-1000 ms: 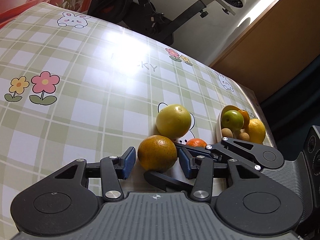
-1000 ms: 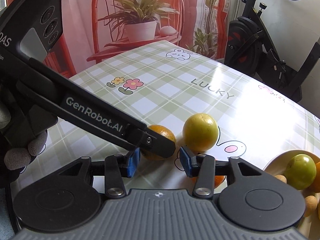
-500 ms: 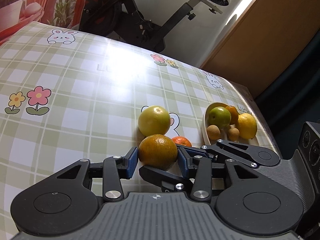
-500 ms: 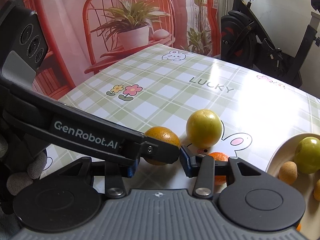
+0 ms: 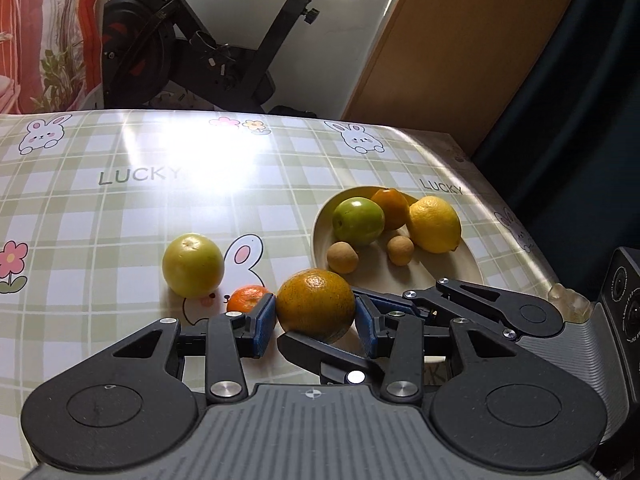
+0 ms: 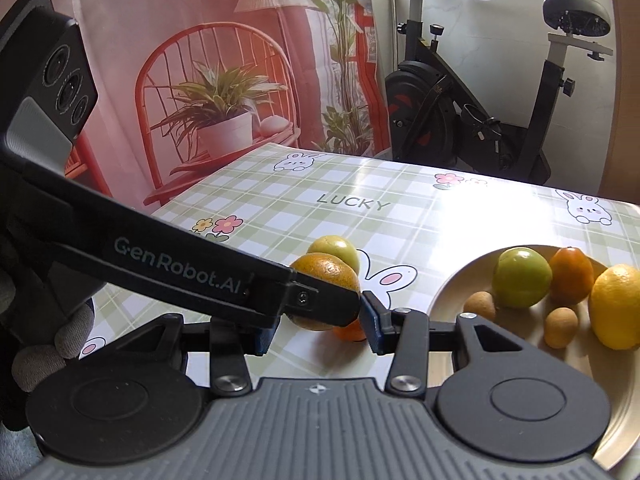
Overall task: Organize fruits
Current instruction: 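Carry the tangerine onto the plate and open the left tool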
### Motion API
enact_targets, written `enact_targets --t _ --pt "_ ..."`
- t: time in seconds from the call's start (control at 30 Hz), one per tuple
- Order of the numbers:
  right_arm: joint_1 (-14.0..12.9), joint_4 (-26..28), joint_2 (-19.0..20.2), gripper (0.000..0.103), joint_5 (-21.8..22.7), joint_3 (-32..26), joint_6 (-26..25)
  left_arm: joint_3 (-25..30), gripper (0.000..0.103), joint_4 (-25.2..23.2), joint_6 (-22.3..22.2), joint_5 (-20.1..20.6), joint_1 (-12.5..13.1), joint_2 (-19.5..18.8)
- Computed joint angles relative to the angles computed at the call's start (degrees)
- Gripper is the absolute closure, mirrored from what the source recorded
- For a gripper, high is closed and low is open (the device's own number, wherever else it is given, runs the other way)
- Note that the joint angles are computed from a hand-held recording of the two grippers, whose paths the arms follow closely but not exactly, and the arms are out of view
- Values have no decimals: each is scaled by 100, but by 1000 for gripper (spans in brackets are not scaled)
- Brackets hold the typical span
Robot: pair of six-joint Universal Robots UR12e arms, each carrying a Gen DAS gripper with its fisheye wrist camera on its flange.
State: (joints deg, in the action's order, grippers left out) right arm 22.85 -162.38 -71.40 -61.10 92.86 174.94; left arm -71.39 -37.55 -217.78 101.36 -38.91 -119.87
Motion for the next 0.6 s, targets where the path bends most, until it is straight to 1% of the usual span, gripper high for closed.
enact_targets --t 0.3,0.43,0.6 --pt "-199 -395 -103 57 -277 272 346 753 58 -527 379 -230 -23 -458" --pt "-260 -418 -117 57 -358 334 500 895 58 -596 284 -355 5 -567" --pt "-264 -408 -92 57 -540 327 597 1014 58 -697 220 -370 13 -660"
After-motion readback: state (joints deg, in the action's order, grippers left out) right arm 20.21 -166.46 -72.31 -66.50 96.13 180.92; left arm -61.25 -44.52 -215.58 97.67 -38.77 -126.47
